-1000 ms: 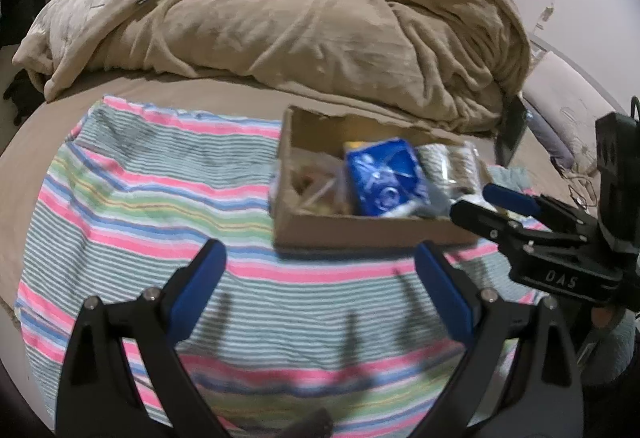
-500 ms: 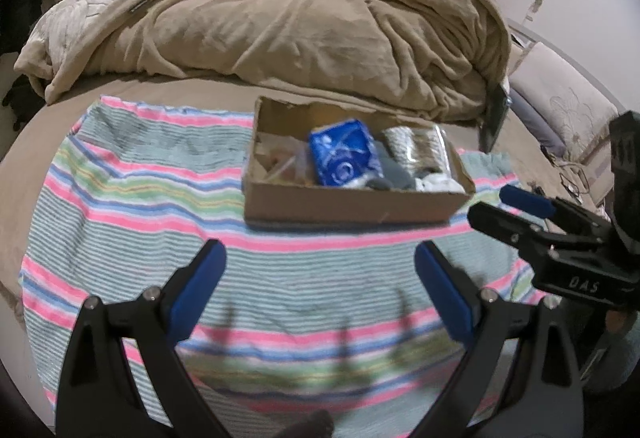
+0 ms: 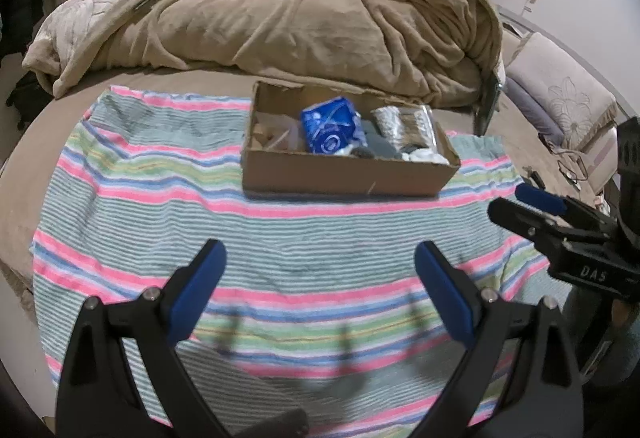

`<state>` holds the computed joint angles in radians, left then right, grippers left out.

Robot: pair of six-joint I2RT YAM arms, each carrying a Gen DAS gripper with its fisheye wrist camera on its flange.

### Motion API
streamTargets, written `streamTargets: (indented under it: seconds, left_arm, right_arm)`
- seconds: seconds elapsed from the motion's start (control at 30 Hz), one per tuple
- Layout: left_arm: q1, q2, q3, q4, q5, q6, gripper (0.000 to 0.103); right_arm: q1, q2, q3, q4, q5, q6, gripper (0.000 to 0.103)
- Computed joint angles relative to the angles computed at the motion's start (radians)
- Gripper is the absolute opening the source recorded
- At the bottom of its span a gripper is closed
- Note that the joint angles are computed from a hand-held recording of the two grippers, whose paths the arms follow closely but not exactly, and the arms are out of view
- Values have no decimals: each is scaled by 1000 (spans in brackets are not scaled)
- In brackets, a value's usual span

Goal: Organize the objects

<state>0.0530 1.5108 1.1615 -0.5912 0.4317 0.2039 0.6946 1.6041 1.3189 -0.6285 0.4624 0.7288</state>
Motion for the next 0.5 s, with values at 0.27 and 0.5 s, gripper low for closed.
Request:
streamTargets:
  seconds: [0.27,0.5]
  left_arm:
    - [7,-35,-21,-11,-12,13,98]
    - [5,-35,-17,-3,-23,8,98]
  right_arm:
    - [12,-20,-26,13,3,15,84]
    - [12,-19,-26,20,4,9,84]
